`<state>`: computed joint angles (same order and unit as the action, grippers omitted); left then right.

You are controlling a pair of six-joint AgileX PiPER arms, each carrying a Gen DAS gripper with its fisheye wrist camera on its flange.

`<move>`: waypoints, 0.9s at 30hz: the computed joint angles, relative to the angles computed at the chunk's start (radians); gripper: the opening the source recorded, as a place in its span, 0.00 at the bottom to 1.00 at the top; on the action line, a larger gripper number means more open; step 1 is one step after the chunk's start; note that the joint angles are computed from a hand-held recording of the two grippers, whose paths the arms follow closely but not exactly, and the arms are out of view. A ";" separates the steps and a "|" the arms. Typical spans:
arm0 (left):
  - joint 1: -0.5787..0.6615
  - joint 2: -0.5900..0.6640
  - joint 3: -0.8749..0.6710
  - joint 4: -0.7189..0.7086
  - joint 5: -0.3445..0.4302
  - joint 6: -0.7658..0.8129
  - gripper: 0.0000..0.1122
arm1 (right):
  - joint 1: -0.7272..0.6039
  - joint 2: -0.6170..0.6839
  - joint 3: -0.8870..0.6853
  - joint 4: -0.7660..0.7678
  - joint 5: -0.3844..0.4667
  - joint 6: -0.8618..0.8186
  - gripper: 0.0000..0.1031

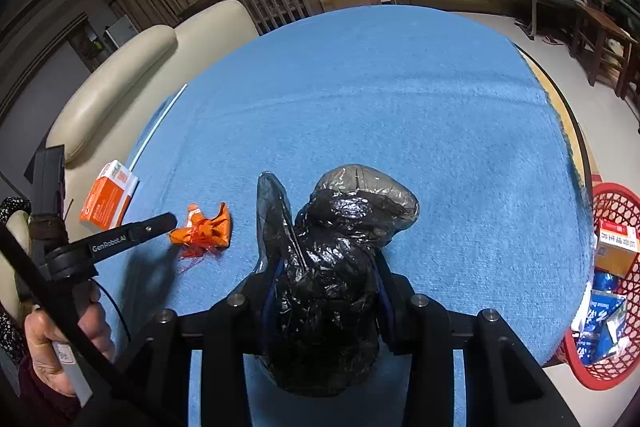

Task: Collect trash
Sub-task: 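Grasp the black plastic bag with the right gripper while the left grasps the orange wrapper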

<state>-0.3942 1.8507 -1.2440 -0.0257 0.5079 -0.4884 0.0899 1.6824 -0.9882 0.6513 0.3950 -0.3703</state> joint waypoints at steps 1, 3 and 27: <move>0.003 -0.004 0.004 -0.009 0.003 -0.009 0.21 | -0.002 0.001 0.003 0.011 0.000 -0.008 0.41; -0.002 -0.021 0.025 0.028 -0.001 -0.080 0.58 | -0.002 0.005 0.003 0.027 0.001 -0.018 0.41; -0.119 0.229 -0.326 0.076 0.158 -0.158 0.30 | -0.061 0.039 0.025 0.316 0.011 -0.258 0.41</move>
